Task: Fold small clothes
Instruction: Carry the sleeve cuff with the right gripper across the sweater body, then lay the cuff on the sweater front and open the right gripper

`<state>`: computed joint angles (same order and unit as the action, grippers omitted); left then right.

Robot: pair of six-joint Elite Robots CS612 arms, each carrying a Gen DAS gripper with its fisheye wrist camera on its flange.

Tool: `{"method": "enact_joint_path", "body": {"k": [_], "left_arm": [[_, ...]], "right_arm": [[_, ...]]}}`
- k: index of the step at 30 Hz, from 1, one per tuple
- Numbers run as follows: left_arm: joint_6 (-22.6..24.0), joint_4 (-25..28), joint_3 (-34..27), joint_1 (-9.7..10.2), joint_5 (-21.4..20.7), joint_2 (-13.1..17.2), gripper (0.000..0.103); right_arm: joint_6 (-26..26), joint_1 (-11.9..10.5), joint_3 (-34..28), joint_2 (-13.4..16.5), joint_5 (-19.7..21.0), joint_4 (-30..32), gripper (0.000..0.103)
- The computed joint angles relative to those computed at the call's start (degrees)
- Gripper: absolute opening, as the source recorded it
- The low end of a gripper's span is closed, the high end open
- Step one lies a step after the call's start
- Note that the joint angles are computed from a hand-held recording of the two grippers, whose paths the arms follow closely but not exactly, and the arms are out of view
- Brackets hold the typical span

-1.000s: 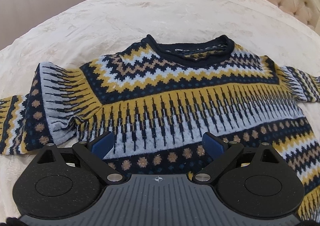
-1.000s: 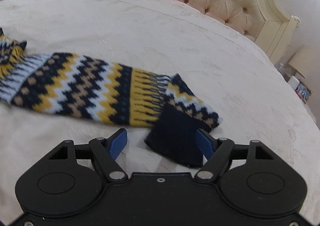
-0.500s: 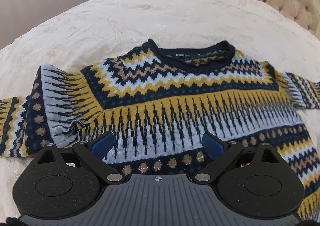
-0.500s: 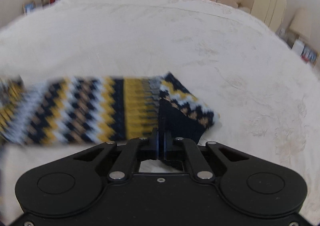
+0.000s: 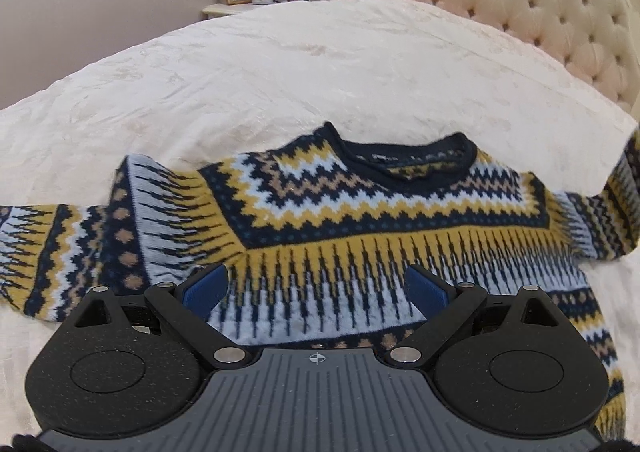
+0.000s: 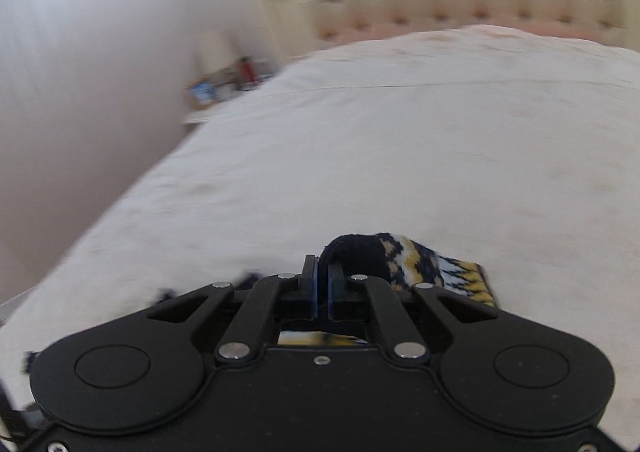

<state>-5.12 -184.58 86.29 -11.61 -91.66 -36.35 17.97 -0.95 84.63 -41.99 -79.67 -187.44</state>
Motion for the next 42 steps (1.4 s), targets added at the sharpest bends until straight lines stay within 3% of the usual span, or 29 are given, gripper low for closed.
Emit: {"method": "enact_joint_path", "body": {"k": [10, 14, 18, 20, 23, 25, 26, 30, 36, 42], "left_arm": [[-4.57, -0.66, 0.04, 1.83, -0.90, -0.61, 0.096], [-5.57, -0.66, -0.14, 2.28, -0.70, -0.59, 0.096], [-5.91, 0.02, -0.39, 2.48, -0.08, -0.45, 0.096], [-5.97, 0.68, -0.57, 2.51, 0.52, -0.36, 0.096], [-6.28, 1.29, -0.97, 2.68, 0.50, -0.06, 0.096], [-6.55, 1.70, -1.21, 2.74, 0.49, 0.14, 0.096], [-6.69, 1.90, -1.40, 2.78, 0.29, 0.29, 0.096], [-6.95, 2.30, -2.17, 2.87, -0.97, 1.00, 0.096], [-5.69, -0.26, -2.59, 2.57, -3.02, 2.29, 0.096], [-5.82, -0.93, -3.30, 2.58, -7.75, 3.34, 0.096]], "right_arm": [[-4.48, 4.76, -10.33, 5.43, 11.60, 6.54, 0.009], [-6.76, 6.58, -14.20, 8.10, 14.52, 10.37, 0.009], [-10.37, 8.43, -17.72, 10.67, 14.87, 14.07, 0.011], [-11.08, 8.95, -19.02, 11.92, 15.60, 14.92, 0.020], [-10.66, 9.13, -19.30, 12.72, 16.53, 14.11, 0.023], [-9.98, 8.88, -18.51, 12.84, 16.42, 12.04, 0.037], [-9.50, 8.55, -17.84, 12.79, 16.49, 10.56, 0.051], [-6.72, 7.13, -14.47, 12.40, 13.55, 3.70, 0.055], [-4.45, 4.93, -6.40, 10.49, 3.19, -6.45, 0.055], [-2.81, 2.90, -1.71, 10.16, -3.36, -11.30, 0.061]]}}
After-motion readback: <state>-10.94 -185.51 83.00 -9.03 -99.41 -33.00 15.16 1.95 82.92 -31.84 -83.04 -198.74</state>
